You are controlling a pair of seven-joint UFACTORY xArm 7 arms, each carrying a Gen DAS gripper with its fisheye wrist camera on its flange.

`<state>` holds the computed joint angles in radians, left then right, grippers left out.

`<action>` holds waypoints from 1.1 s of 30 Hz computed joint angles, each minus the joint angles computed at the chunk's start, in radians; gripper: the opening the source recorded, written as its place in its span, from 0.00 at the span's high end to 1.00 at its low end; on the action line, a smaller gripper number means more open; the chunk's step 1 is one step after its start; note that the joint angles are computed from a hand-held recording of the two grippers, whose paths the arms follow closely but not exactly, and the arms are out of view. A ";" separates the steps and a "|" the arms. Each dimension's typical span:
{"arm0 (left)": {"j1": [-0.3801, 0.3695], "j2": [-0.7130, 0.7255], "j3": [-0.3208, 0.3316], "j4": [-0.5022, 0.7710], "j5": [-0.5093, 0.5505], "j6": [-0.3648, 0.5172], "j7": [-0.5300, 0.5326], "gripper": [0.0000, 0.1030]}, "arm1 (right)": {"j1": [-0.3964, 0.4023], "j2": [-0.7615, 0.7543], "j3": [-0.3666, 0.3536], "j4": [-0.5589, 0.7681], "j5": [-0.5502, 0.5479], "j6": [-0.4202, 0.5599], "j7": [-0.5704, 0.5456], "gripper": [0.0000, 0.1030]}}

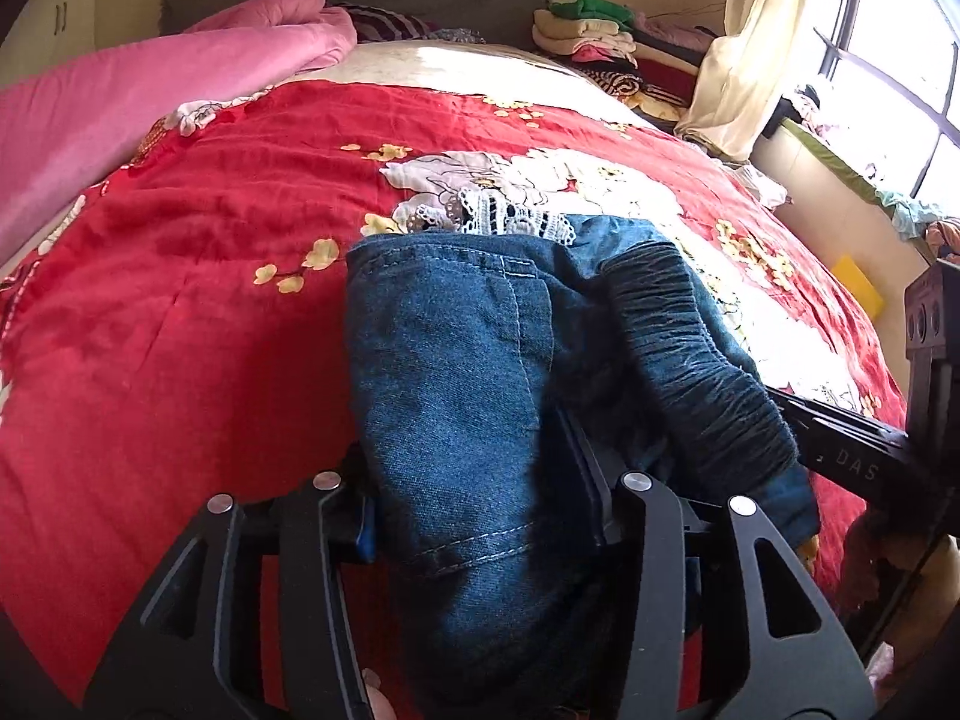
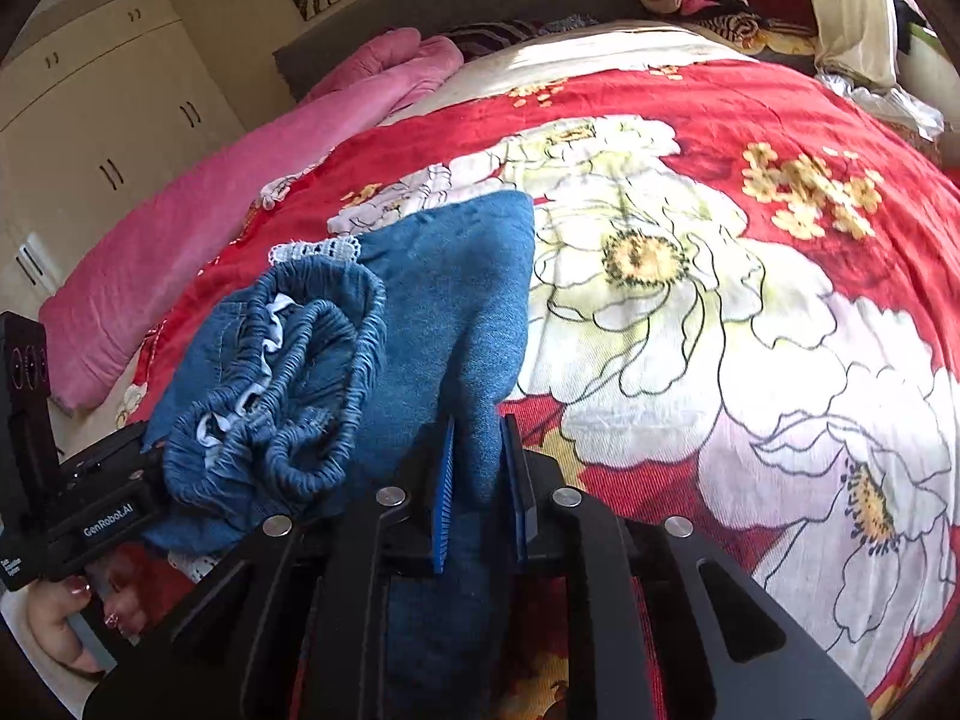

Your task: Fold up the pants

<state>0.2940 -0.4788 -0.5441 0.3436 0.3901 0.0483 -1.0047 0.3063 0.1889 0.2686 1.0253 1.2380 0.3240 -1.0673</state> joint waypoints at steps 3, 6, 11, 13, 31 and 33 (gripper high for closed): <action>0.010 -0.006 -0.011 -0.005 0.004 -0.002 -0.006 0.57 | 0.010 -0.017 0.004 -0.018 0.008 -0.035 -0.021 0.79; 0.006 -0.009 -0.004 -0.011 0.000 -0.005 -0.006 0.54 | 0.018 -0.079 0.021 -0.056 0.136 -0.092 -0.149 0.56; 0.004 -0.014 -0.003 -0.015 -0.005 -0.005 -0.003 0.52 | 0.074 -0.202 -0.015 -0.112 0.424 -0.084 -0.455 0.51; 0.003 -0.019 -0.004 -0.018 -0.008 -0.003 -0.005 0.52 | 0.095 -0.232 -0.029 -0.122 0.451 -0.061 -0.508 0.50; -0.108 -0.095 0.080 -0.067 -0.068 0.034 0.015 0.35 | 0.100 -0.117 -0.031 -0.083 0.069 0.007 -0.138 0.51; -0.116 -0.104 0.082 -0.068 -0.072 0.041 0.015 0.34 | 0.098 -0.121 -0.031 -0.089 0.069 0.006 -0.130 0.51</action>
<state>0.1781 -0.5833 -0.4620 0.2754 0.3182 0.0895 -0.9893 0.4040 0.0675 0.2378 0.9360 1.3071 0.3297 -1.1975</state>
